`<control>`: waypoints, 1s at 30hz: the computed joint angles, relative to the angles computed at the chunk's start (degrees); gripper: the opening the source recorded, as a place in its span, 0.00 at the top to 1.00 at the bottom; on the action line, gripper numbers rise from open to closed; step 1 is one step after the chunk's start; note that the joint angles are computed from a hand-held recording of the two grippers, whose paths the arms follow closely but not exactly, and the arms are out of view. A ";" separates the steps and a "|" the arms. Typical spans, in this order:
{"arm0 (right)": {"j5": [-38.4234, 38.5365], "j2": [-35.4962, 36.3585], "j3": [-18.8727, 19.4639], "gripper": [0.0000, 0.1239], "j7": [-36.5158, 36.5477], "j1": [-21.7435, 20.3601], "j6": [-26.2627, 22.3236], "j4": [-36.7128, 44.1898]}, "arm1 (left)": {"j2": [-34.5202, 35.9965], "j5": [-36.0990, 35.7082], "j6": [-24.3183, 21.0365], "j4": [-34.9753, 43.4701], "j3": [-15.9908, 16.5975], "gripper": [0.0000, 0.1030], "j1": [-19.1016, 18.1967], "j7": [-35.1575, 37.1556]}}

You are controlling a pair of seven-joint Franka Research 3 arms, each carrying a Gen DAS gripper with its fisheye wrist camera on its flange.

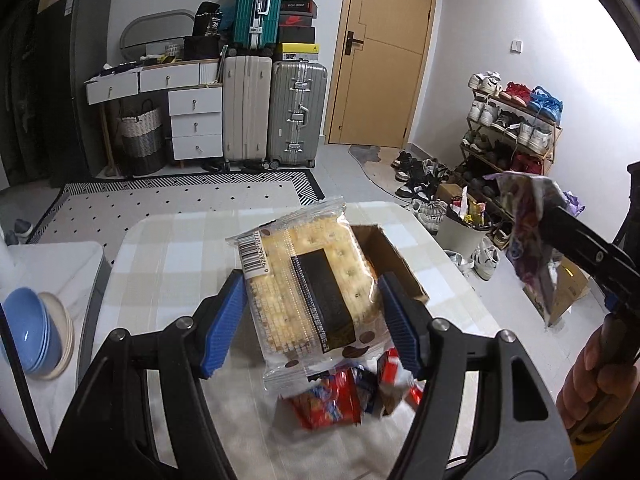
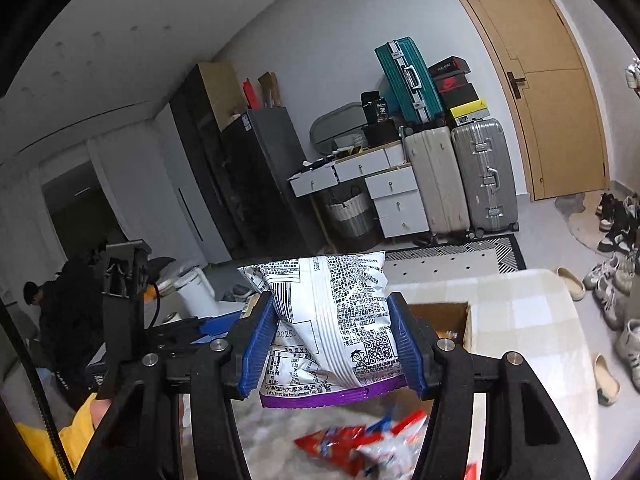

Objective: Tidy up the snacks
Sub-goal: 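Lift the cracker pack and chip bag and carry them over the box, then lower both packets into the box and open both grippers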

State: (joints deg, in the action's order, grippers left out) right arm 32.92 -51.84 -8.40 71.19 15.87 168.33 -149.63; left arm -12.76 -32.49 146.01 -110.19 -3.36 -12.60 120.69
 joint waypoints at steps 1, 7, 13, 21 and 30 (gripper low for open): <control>-0.11 1.40 -0.54 0.54 -0.39 0.35 0.28 0.93 | 1.68 0.69 0.25 1.76 -0.53 0.38 -0.08 -0.70; 0.50 10.23 -3.37 0.54 -3.24 1.96 0.98 6.80 | 10.24 4.21 0.18 10.99 -3.62 0.37 1.46 -2.91; 4.59 18.23 -6.57 0.54 -7.28 4.14 0.60 12.18 | 20.08 11.67 -0.96 21.41 -7.44 0.37 3.25 -9.18; 13.44 26.97 -9.23 0.54 -14.91 4.28 -2.49 18.25 | 31.67 19.68 -3.93 33.97 -10.78 0.37 3.80 -14.90; 21.44 32.81 -7.65 0.54 -21.67 0.58 -5.84 21.48 | 41.87 25.69 -8.11 45.59 -12.13 0.37 2.48 -18.06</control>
